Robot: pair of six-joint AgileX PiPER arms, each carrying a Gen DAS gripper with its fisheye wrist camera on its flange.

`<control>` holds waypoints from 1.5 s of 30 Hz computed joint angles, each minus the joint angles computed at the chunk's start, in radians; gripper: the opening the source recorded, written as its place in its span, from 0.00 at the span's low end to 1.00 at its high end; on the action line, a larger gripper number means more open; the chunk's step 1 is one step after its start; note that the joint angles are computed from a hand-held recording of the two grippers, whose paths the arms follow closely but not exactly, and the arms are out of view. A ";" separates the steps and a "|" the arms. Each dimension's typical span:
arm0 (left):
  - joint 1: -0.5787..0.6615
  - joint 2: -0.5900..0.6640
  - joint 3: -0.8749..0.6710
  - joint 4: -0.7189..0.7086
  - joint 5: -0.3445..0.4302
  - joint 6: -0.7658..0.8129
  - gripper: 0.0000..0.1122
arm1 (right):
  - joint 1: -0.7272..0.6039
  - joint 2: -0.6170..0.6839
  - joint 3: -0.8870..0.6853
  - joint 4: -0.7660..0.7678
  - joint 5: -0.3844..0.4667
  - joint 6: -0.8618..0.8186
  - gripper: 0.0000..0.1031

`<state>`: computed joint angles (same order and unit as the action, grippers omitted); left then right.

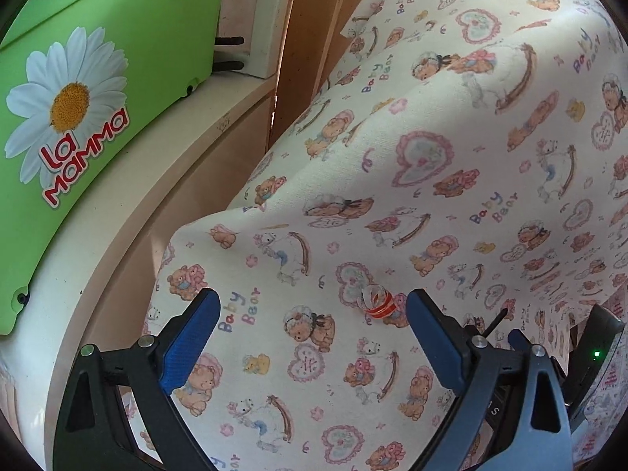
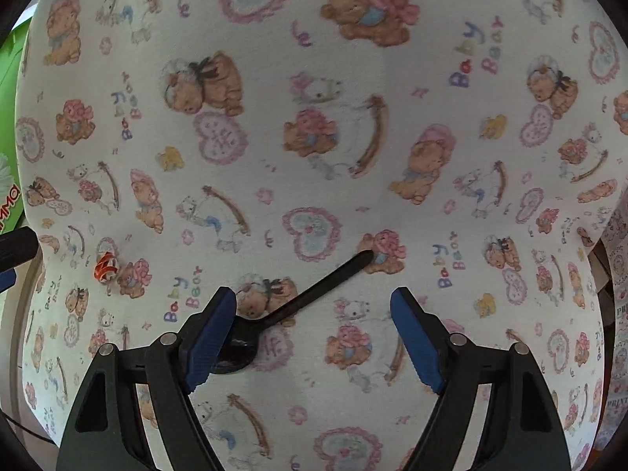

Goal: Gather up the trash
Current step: 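Grasp the black spoon by its handle with the right gripper, then grasp the small red-orange item with the left gripper while right holds the spoon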

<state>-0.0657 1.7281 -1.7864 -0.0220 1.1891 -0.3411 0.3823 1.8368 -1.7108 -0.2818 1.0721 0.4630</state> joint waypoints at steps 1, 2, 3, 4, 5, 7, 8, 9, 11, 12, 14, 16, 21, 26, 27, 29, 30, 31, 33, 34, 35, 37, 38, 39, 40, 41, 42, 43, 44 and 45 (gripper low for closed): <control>-0.006 0.000 -0.001 0.011 -0.001 -0.002 0.84 | 0.008 0.001 0.007 -0.016 -0.010 0.012 0.80; -0.016 -0.007 0.002 0.023 -0.001 -0.007 0.84 | 0.020 0.004 0.009 -0.028 -0.016 0.024 0.80; -0.023 -0.008 -0.001 0.030 0.002 -0.008 0.84 | 0.024 0.007 0.009 -0.027 -0.021 0.028 0.80; -0.026 -0.008 -0.002 0.032 0.002 -0.007 0.84 | 0.025 0.008 0.010 -0.025 -0.024 0.029 0.80; -0.030 -0.007 -0.005 0.034 0.003 -0.004 0.84 | 0.026 0.007 0.012 -0.022 -0.028 0.025 0.78; -0.037 0.002 -0.017 0.041 0.006 0.003 0.84 | 0.025 -0.007 0.031 -0.021 -0.047 0.013 0.68; -0.041 0.005 -0.019 0.047 0.006 0.003 0.84 | 0.022 -0.027 0.053 -0.021 -0.058 0.009 0.54; -0.043 0.011 -0.023 0.052 0.006 0.001 0.84 | 0.010 -0.040 0.063 -0.012 -0.063 -0.010 0.47; -0.049 0.015 -0.023 0.069 0.008 -0.016 0.84 | -0.007 -0.065 0.089 0.011 -0.081 -0.038 0.17; -0.052 0.014 -0.020 0.074 0.009 -0.024 0.84 | -0.029 -0.081 0.105 0.044 -0.097 -0.062 0.14; -0.053 0.015 -0.016 0.067 0.008 -0.015 0.84 | -0.091 -0.111 0.134 0.160 -0.125 -0.122 0.09; -0.058 0.013 -0.011 0.073 0.002 -0.013 0.84 | -0.135 -0.136 0.155 0.234 -0.143 -0.155 0.00; -0.059 0.004 0.006 0.037 -0.020 0.012 0.80 | -0.173 -0.205 0.191 0.274 -0.181 -0.254 0.00; -0.029 0.019 -0.003 -0.019 -0.016 -0.007 0.80 | -0.175 -0.195 0.167 0.276 -0.128 -0.247 0.11; -0.026 0.018 -0.004 -0.022 -0.017 -0.010 0.80 | -0.172 -0.190 0.161 0.281 -0.110 -0.256 0.19; -0.029 0.022 -0.012 -0.014 -0.016 -0.013 0.80 | -0.155 -0.174 0.162 0.255 -0.128 -0.255 0.51; -0.033 0.026 -0.018 -0.001 -0.017 -0.014 0.80 | -0.129 -0.178 0.174 0.207 -0.140 -0.231 0.51; -0.041 0.027 -0.020 0.018 -0.017 -0.019 0.80 | -0.104 -0.179 0.180 0.164 -0.133 -0.213 0.51; -0.064 0.029 -0.025 0.064 -0.013 -0.028 0.80 | -0.064 -0.140 0.146 0.110 -0.068 -0.183 0.51; -0.073 0.032 -0.028 0.076 -0.010 -0.025 0.80 | -0.062 -0.135 0.145 0.122 -0.060 -0.183 0.47; -0.078 0.035 -0.029 0.079 -0.007 -0.020 0.80 | -0.050 -0.140 0.158 0.101 -0.078 -0.161 0.45; -0.091 0.039 -0.029 0.090 -0.005 -0.010 0.81 | -0.024 -0.130 0.154 0.057 -0.068 -0.135 0.37; -0.102 0.039 -0.026 0.102 -0.006 -0.006 0.81 | -0.016 -0.126 0.157 0.055 -0.077 -0.133 0.33; -0.113 0.041 -0.025 0.116 -0.004 -0.003 0.81 | -0.016 -0.125 0.158 0.062 -0.080 -0.136 0.31; -0.123 0.045 -0.027 0.133 0.001 -0.001 0.81 | -0.015 -0.123 0.157 0.058 -0.078 -0.127 0.28; -0.133 0.048 -0.029 0.143 0.006 -0.001 0.81 | -0.007 -0.115 0.151 0.039 -0.073 -0.100 0.19; -0.137 0.050 -0.027 0.139 0.004 0.007 0.82 | -0.004 -0.111 0.146 0.019 -0.061 -0.076 0.12; -0.135 0.051 -0.023 0.116 -0.003 0.027 0.84 | -0.008 -0.104 0.134 0.017 -0.052 -0.068 0.07; -0.134 0.056 -0.022 0.095 -0.005 0.048 0.86 | -0.016 -0.090 0.117 0.017 -0.047 -0.069 0.07; -0.138 0.063 -0.023 0.091 -0.003 0.055 0.86 | -0.012 -0.088 0.116 0.001 -0.042 -0.053 0.07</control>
<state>-0.2037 1.7916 -1.8098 0.0689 1.1864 -0.2862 0.3704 1.7485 -1.5946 -0.2812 1.0305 0.4098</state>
